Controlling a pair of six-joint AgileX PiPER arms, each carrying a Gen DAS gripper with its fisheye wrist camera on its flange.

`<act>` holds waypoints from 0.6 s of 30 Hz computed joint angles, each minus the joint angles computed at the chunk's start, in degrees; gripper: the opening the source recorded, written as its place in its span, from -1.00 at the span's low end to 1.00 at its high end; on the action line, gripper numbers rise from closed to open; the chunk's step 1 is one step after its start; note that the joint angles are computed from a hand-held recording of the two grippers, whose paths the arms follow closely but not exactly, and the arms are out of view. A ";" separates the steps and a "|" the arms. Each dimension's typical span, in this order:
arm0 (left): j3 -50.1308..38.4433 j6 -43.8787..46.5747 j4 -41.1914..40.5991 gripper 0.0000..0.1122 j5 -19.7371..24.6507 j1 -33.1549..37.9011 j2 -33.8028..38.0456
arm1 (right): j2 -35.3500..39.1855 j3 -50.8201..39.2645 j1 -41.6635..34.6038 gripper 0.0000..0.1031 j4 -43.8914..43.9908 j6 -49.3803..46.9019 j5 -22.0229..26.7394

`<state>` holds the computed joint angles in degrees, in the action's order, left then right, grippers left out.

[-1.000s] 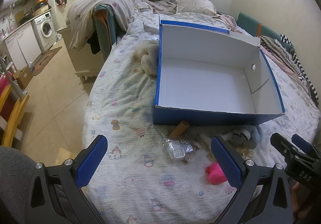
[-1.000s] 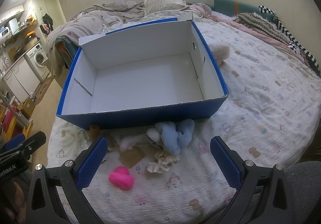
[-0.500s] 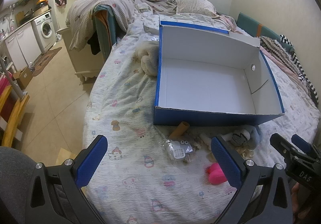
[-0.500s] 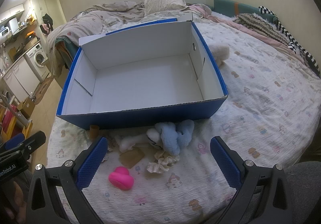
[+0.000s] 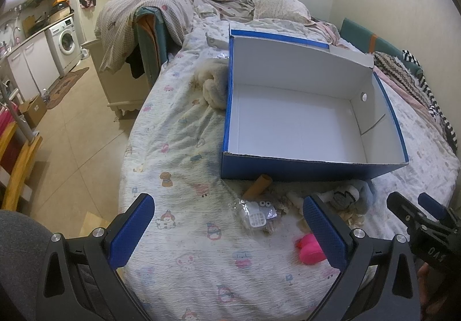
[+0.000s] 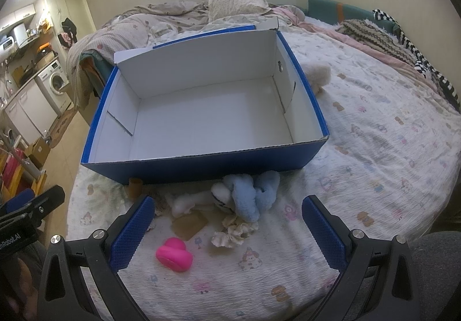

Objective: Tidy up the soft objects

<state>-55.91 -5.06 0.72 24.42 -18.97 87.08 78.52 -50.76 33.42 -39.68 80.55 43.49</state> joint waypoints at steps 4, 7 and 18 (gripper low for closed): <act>-0.20 -0.28 0.16 0.83 0.17 -0.03 0.10 | -0.06 0.06 0.05 1.00 0.04 -0.05 0.04; -0.16 -0.20 0.20 0.83 0.09 -0.02 0.09 | -0.04 -0.08 0.01 1.00 0.18 -0.25 0.16; -0.21 -0.18 0.11 0.83 0.16 0.03 0.10 | 0.20 -0.50 0.24 1.00 0.24 -0.20 0.39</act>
